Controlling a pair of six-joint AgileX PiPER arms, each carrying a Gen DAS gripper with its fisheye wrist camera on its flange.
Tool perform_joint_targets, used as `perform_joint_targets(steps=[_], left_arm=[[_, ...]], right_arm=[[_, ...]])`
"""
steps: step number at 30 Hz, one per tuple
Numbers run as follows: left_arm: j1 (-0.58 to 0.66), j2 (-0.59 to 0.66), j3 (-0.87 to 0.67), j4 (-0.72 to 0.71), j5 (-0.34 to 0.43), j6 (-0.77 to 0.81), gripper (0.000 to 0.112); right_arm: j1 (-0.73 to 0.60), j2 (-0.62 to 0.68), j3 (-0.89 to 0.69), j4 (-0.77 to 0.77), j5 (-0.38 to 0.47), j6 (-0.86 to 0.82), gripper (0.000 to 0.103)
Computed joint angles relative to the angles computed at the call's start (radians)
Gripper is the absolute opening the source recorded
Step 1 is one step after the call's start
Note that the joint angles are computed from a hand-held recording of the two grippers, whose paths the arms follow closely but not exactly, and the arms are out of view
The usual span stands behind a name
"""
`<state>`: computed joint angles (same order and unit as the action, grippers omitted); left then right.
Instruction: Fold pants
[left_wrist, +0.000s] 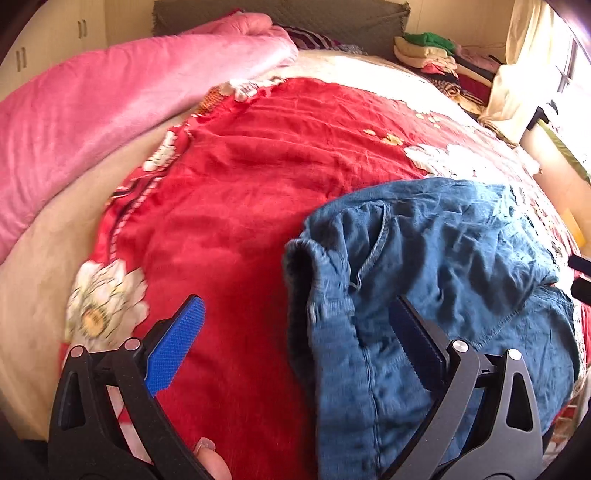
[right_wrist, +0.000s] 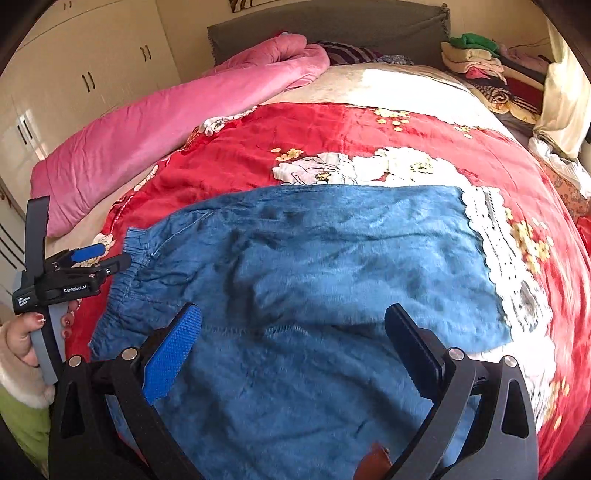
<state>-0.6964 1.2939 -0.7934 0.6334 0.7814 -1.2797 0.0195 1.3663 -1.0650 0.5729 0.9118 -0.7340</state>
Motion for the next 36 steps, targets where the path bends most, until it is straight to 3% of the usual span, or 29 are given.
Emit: perform_joint_targets(steps=[4, 6, 10, 16, 19, 22, 24, 25, 26, 28, 31, 36], left_arm=[[0.110, 0.092, -0.021, -0.044, -0.113, 0.107, 0.094], [0.158, 0.117, -0.017, -0.052, -0.175, 0.128, 0.084], [0.281, 0.123, 0.032, -0.220, -0.383, 0.306, 0.022], [0.319, 0.045, 0.111, -0.321, -0.547, 0.459, 0.014], [0.309, -0.017, 0.139, -0.329, -0.583, 0.500, 0.014], [0.296, -0.063, 0.140, -0.325, -0.565, 0.537, 0.014], [0.298, -0.089, 0.145, -0.353, -0.568, 0.593, 0.014], [0.291, -0.101, 0.148, -0.324, -0.569, 0.577, 0.014], [0.283, -0.114, 0.151, -0.326, -0.571, 0.594, 0.014], [0.263, -0.120, 0.144, -0.242, -0.545, 0.519, 0.014], [0.268, -0.130, 0.148, -0.254, -0.531, 0.527, 0.014], [0.231, -0.182, 0.149, -0.200, -0.510, 0.476, 0.014]], right_arm=[[0.099, 0.164, -0.157, -0.130, -0.038, 0.081, 0.099], [0.132, 0.236, -0.229, -0.174, -0.042, 0.103, 0.099], [0.189, 0.368, -0.378, -0.212, -0.012, 0.083, 0.099], [0.265, 0.542, -0.589, -0.251, 0.035, 0.002, 0.099], [0.300, 0.609, -0.671, -0.283, 0.046, -0.076, 0.098], [0.335, 0.651, -0.722, -0.317, 0.068, -0.181, 0.096], [0.366, 0.673, -0.741, -0.365, 0.081, -0.224, 0.066], [0.375, 0.695, -0.772, -0.371, 0.122, -0.228, 0.041], [0.377, 0.718, -0.808, -0.359, 0.173, -0.229, 0.030], [0.378, 0.698, -0.777, -0.332, 0.173, -0.259, 0.015], [0.334, 0.621, -0.684, -0.232, 0.133, -0.289, 0.007], [0.222, 0.425, -0.484, -0.044, 0.088, -0.384, 0.006]])
